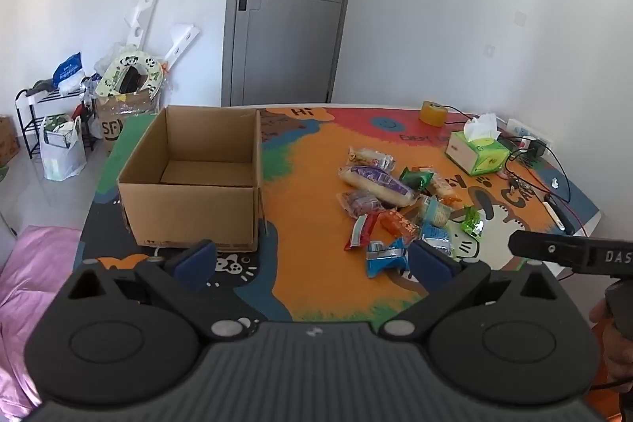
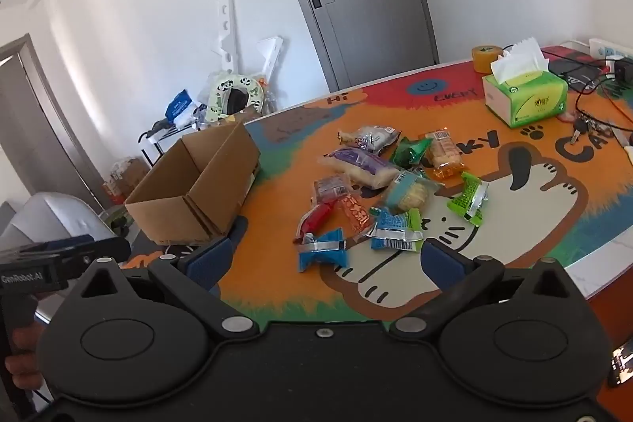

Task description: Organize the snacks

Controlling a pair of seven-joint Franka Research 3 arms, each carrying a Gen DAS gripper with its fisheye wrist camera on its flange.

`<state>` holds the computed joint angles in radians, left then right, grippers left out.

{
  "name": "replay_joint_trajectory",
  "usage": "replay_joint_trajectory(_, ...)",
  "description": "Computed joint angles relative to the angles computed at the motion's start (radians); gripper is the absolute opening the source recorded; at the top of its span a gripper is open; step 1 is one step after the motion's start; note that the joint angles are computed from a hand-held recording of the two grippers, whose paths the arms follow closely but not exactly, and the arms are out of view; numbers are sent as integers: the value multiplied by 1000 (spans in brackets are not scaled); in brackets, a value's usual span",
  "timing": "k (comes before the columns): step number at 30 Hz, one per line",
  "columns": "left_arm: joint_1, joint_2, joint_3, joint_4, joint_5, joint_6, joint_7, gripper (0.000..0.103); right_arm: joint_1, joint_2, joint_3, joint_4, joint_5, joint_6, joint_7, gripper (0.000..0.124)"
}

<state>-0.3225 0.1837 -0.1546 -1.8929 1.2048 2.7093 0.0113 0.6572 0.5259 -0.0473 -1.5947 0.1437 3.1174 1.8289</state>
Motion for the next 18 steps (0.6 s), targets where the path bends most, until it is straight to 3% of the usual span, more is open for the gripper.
replay_joint_trajectory(3, -6, 14, 3, 19, 10, -9, 4, 102, 17, 0, -24, 1, -2, -14, 27, 103)
replay_joint_trajectory(5, -13, 6, 12, 12, 78, 5, -63, 102, 3, -1, -7, -9, -2, 10, 9, 103)
replay_joint_trajectory(9, -7, -5, 1, 5, 65, 1, -56, 102, 52, 3, -61, -1, -27, -6, 36, 103)
replay_joint_trajectory(12, -7, -13, 2, -8, 106, 4, -113, 102, 51, 6, -59, 7, -40, -24, 44, 103)
replay_joint_trajectory(15, -15, -22, -5, -11, 155, -50, -161, 102, 41, 6, -49, 1, -43, -19, 47, 103)
replay_joint_trajectory(18, 0, -26, -11, -17, 150, -23, -159, 102, 34, 5, -41, 0, -46, -20, 49, 103)
